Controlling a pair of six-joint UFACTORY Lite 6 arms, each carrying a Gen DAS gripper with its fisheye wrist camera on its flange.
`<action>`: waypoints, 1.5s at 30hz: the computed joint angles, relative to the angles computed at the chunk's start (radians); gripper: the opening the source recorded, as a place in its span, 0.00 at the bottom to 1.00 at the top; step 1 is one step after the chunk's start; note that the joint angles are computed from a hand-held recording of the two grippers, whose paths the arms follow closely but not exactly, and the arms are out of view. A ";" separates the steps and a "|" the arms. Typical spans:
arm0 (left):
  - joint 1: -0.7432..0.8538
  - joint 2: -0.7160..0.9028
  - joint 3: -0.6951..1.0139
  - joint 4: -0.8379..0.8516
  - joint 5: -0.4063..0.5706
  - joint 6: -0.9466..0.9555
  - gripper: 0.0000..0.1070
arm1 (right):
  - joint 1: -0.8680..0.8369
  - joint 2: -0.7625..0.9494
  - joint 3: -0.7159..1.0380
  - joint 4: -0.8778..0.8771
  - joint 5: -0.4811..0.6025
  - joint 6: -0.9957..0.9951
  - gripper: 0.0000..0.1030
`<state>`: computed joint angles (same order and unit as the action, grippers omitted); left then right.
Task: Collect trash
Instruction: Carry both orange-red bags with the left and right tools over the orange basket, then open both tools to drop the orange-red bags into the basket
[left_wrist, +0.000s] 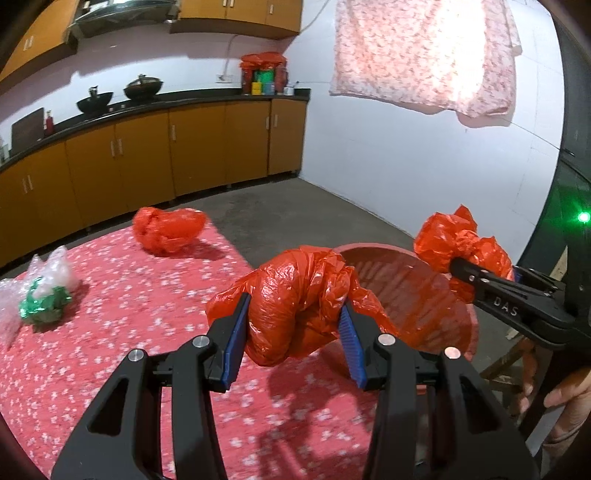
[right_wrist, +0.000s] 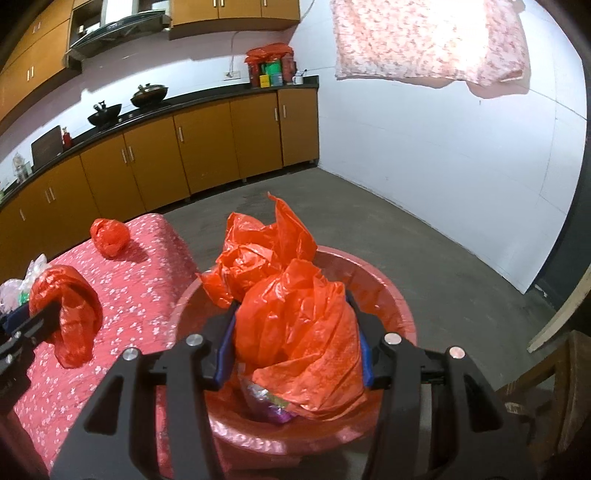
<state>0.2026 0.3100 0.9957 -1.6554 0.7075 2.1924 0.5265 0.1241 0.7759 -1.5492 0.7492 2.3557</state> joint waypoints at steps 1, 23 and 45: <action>-0.014 -0.002 -0.006 -0.009 -0.005 0.005 0.43 | -0.006 -0.004 -0.005 -0.004 -0.002 0.004 0.49; -0.298 0.128 0.084 -0.138 -0.127 0.045 0.43 | -0.201 -0.088 -0.128 -0.210 -0.094 0.167 0.49; -0.320 0.252 0.189 -0.073 -0.147 -0.055 0.60 | -0.291 -0.062 -0.143 -0.418 -0.135 0.371 0.67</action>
